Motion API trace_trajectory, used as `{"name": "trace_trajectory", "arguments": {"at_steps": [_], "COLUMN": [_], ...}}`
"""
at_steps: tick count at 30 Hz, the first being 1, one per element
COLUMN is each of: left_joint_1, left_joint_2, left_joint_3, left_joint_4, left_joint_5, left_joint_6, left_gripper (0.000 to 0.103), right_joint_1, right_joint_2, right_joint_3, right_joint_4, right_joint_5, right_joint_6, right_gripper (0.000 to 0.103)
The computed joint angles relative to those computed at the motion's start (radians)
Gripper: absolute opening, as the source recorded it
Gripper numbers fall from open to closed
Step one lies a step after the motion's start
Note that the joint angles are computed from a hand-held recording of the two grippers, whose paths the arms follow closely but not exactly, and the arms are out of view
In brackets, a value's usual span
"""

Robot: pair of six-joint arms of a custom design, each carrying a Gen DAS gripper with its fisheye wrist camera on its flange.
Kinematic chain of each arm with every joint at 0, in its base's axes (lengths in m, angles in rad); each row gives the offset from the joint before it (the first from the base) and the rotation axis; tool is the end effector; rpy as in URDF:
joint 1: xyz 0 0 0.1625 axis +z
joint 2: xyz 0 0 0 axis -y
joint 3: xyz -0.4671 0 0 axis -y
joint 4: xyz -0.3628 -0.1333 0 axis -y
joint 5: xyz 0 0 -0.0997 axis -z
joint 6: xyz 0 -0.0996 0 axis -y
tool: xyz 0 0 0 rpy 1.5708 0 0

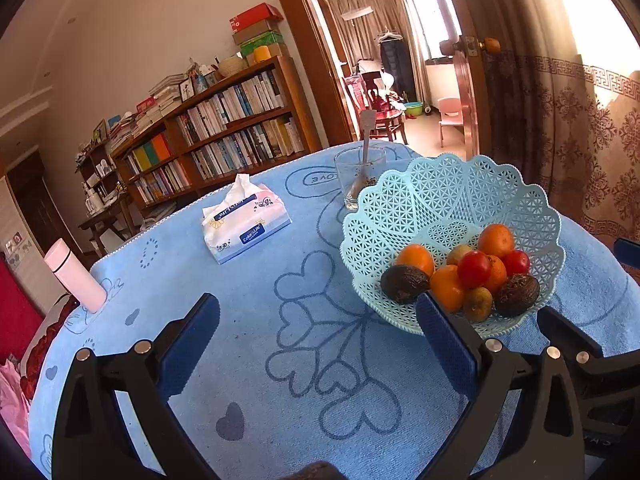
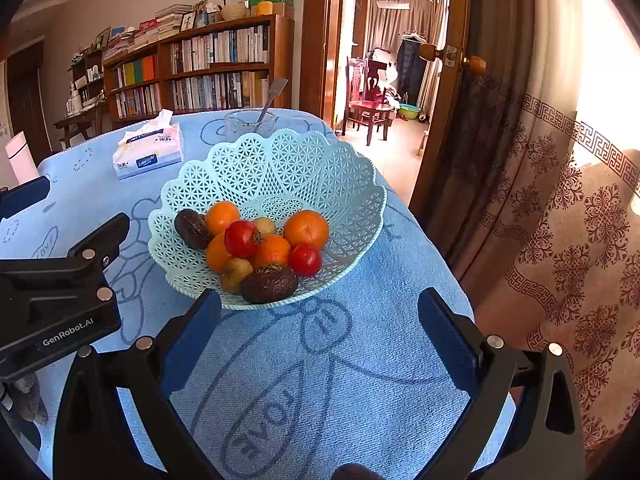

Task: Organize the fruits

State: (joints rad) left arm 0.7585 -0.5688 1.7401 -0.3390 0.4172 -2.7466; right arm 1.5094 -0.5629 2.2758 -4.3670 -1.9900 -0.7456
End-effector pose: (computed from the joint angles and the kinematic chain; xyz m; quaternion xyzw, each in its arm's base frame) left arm -0.2000 -0.4986 -0.0171 0.2817 0.7553 -0.4013 0.4349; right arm 0.0637 -0.4755 0.0981 0.1801 -0.8255 0.3938 0.3620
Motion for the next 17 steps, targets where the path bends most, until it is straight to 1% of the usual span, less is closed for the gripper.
{"name": "trace_trajectory", "arguments": {"at_steps": [2,6,8,10,13,17], "left_joint_1": [-0.003,-0.010,-0.008,-0.006,0.005,0.019], "left_joint_2": [0.000,-0.001,0.000,0.007,0.008,0.006], "left_joint_3": [0.001,0.020,0.016,0.001,-0.019,-0.021], "left_joint_4": [-0.004,-0.051,-0.025,0.029,0.147,0.262], "left_joint_5": [0.006,-0.001,0.002,-0.003,0.007,0.004], "left_joint_6": [0.003,0.040,0.017,-0.031,-0.164,-0.300], "left_gripper": [0.098,0.098,0.098,0.098,0.098,0.098], "right_joint_1": [-0.002,-0.005,-0.005,-0.007,-0.006,0.000], "right_joint_2": [-0.002,-0.004,-0.005,-0.006,-0.004,0.003], "right_joint_3": [0.001,0.006,0.008,0.013,0.019,0.024], "right_joint_4": [0.003,0.000,0.002,0.001,0.001,0.008], "right_joint_5": [0.001,0.003,0.007,0.011,0.013,0.011], "right_joint_6": [0.005,0.005,0.008,0.009,0.011,0.015], "right_gripper": [0.100,0.100,0.100,0.100,0.100,0.100]}}
